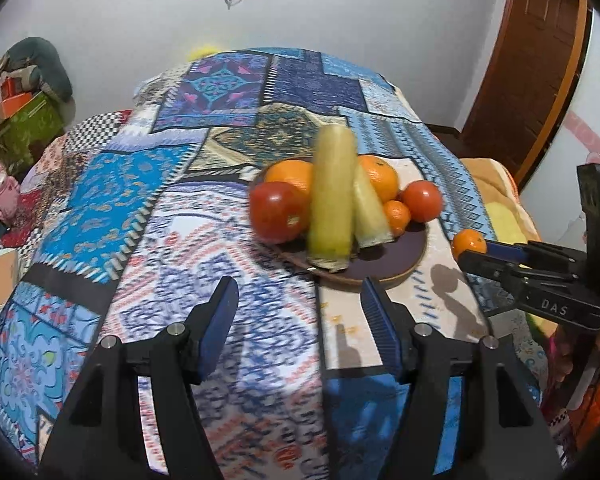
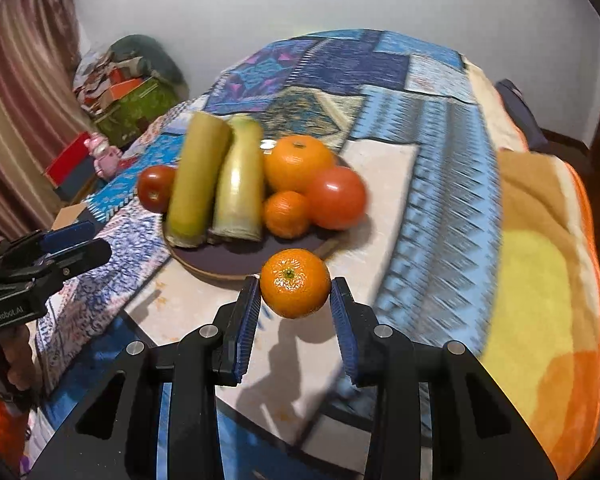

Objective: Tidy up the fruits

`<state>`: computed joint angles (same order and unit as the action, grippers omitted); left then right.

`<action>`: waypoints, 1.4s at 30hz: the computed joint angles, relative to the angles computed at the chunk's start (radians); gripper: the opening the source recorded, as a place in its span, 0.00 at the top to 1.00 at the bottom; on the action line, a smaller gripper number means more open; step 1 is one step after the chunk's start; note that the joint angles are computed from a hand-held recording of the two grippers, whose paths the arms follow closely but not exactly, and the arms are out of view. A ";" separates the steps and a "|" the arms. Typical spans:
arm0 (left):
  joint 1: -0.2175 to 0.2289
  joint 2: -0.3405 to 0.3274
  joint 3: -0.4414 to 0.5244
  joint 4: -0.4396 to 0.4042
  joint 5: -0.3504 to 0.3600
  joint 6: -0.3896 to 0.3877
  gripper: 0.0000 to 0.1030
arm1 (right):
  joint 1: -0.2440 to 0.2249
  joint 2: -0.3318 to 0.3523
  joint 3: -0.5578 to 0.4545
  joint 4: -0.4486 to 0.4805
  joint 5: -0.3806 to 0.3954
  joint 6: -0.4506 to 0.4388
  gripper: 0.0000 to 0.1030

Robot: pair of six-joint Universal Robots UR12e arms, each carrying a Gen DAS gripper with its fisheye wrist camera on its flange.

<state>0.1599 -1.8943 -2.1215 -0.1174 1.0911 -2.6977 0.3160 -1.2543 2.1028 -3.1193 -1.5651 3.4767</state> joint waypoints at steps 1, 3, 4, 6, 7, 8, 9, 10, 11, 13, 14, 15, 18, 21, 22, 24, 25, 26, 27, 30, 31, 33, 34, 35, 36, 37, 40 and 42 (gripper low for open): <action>0.007 0.001 -0.002 0.004 0.004 0.001 0.38 | 0.006 0.013 -0.016 0.002 0.003 -0.010 0.68; 0.020 0.003 -0.006 0.009 0.012 0.004 0.38 | 0.012 0.030 -0.034 0.006 0.007 -0.020 0.68; 0.029 0.004 -0.008 0.010 0.020 0.006 0.38 | 0.016 0.042 -0.047 0.014 0.011 -0.025 0.68; 0.040 0.005 -0.011 0.013 0.029 0.007 0.38 | 0.021 0.056 -0.064 0.027 0.013 -0.027 0.68; 0.048 0.006 -0.014 0.013 0.035 0.006 0.38 | 0.023 0.062 -0.071 0.033 0.012 -0.026 0.68; 0.052 0.006 -0.014 0.013 0.037 0.005 0.38 | 0.024 0.065 -0.074 0.037 0.011 -0.026 0.68; 0.058 0.006 -0.016 0.013 0.040 0.000 0.38 | 0.025 0.070 -0.081 0.045 0.007 -0.024 0.68; 0.063 0.006 -0.018 0.014 0.040 -0.003 0.38 | 0.025 0.073 -0.086 0.050 0.006 -0.021 0.68; 0.067 0.005 -0.019 0.012 0.039 -0.007 0.38 | 0.025 0.071 -0.084 0.052 0.005 -0.018 0.68; 0.072 0.004 -0.019 0.003 0.033 -0.013 0.38 | 0.025 0.075 -0.091 0.060 -0.002 -0.011 0.68; 0.073 0.003 -0.019 0.001 0.031 -0.015 0.38 | 0.025 0.075 -0.091 0.061 -0.004 -0.009 0.68; 0.074 0.002 -0.019 -0.001 0.029 -0.016 0.38 | 0.026 0.076 -0.092 0.063 -0.006 -0.009 0.67; 0.071 0.002 -0.021 -0.003 0.021 -0.014 0.38 | 0.030 0.075 -0.096 0.074 -0.018 -0.012 0.67; 0.071 0.011 -0.030 0.011 0.003 -0.006 0.38 | 0.032 0.067 -0.094 0.092 -0.027 -0.005 0.65; 0.071 0.014 -0.033 0.016 -0.002 -0.005 0.38 | 0.031 0.061 -0.089 0.090 -0.022 -0.001 0.63; 0.074 0.024 -0.042 0.030 -0.016 -0.003 0.38 | 0.028 0.045 -0.072 0.069 -0.017 0.010 0.61; 0.076 0.032 -0.050 0.044 -0.024 -0.006 0.38 | 0.028 0.030 -0.056 0.050 -0.021 0.016 0.61; 0.078 0.038 -0.056 0.056 -0.030 -0.010 0.38 | 0.029 0.021 -0.047 0.040 -0.028 0.018 0.60; 0.081 0.044 -0.061 0.066 -0.037 -0.014 0.38 | 0.030 0.008 -0.036 0.028 -0.039 0.019 0.60; 0.088 0.068 -0.080 0.101 -0.063 -0.029 0.38 | 0.037 -0.040 0.004 -0.004 -0.087 0.014 0.60; 0.089 0.078 -0.087 0.116 -0.073 -0.036 0.38 | 0.042 -0.063 0.021 -0.017 -0.110 0.011 0.60; 0.092 0.095 -0.098 0.139 -0.085 -0.042 0.38 | 0.048 -0.089 0.037 -0.032 -0.143 0.012 0.60; 0.093 0.107 -0.107 0.158 -0.093 -0.047 0.38 | 0.052 -0.107 0.047 -0.044 -0.163 0.013 0.60; 0.094 0.116 -0.113 0.170 -0.101 -0.051 0.38 | 0.056 -0.124 0.057 -0.058 -0.182 0.015 0.60; 0.096 0.125 -0.119 0.181 -0.111 -0.054 0.38 | 0.060 -0.135 0.063 -0.071 -0.195 0.018 0.60; 0.098 0.139 -0.126 0.193 -0.126 -0.061 0.38 | 0.067 -0.152 0.072 -0.093 -0.215 0.021 0.60; 0.106 0.177 -0.145 0.236 -0.164 -0.088 0.38 | 0.089 -0.183 0.084 -0.151 -0.262 0.023 0.60; 0.112 0.204 -0.159 0.278 -0.188 -0.113 0.38 | 0.108 -0.196 0.085 -0.187 -0.286 0.017 0.60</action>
